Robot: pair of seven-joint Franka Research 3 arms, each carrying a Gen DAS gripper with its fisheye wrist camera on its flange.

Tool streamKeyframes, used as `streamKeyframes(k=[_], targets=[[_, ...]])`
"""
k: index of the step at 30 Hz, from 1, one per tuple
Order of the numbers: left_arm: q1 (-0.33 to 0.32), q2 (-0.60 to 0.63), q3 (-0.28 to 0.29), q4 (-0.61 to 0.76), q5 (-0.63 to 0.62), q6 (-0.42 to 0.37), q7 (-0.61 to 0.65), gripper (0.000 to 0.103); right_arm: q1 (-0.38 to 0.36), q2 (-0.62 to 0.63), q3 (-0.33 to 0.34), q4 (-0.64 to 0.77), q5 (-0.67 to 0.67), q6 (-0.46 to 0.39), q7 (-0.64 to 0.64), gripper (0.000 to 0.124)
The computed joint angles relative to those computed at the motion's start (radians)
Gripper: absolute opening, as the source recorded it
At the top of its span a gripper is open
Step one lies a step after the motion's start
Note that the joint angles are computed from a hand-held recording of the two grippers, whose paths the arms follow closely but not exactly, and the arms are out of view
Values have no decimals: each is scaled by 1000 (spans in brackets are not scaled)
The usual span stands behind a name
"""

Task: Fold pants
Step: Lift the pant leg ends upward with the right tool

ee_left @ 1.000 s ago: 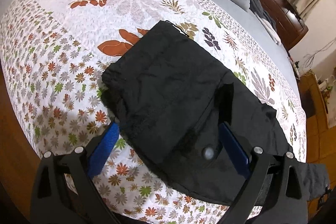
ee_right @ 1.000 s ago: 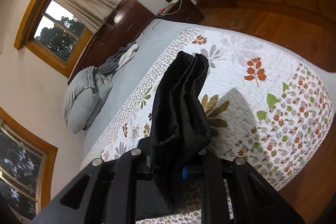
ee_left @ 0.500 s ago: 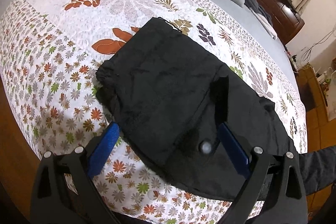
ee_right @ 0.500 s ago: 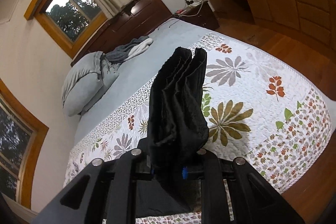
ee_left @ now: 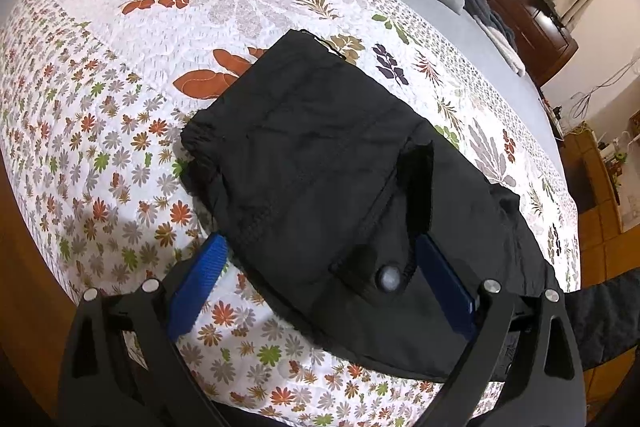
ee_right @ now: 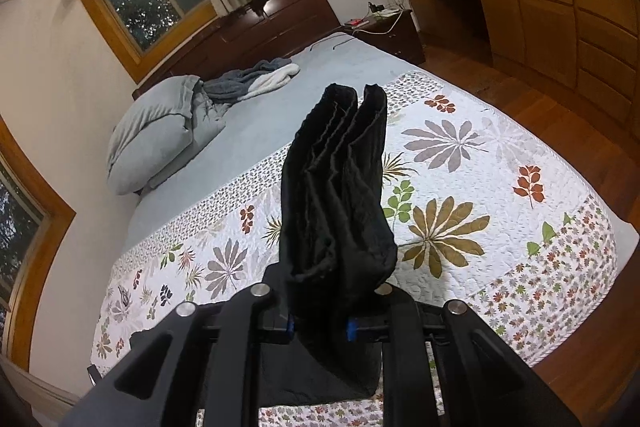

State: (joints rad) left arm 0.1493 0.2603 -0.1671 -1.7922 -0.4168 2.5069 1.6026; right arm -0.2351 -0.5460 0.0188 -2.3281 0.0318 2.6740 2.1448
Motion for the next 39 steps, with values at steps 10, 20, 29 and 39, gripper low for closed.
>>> streamKeyframes(k=[10, 20, 29, 39], targets=[[5, 3, -2, 0, -18, -3, 3, 95, -9, 20, 51, 41, -82, -39, 39, 17], [-1, 10, 4, 10, 10, -16, -22, 95, 1, 34, 67, 63, -148, -49, 87, 17], [-19, 26, 10, 34, 98, -37, -74, 95, -7, 43, 105, 78, -262, -57, 125, 16], [-28, 35, 9, 46, 154, -51, -102, 95, 10, 63, 111, 87, -322, -29, 120, 16]])
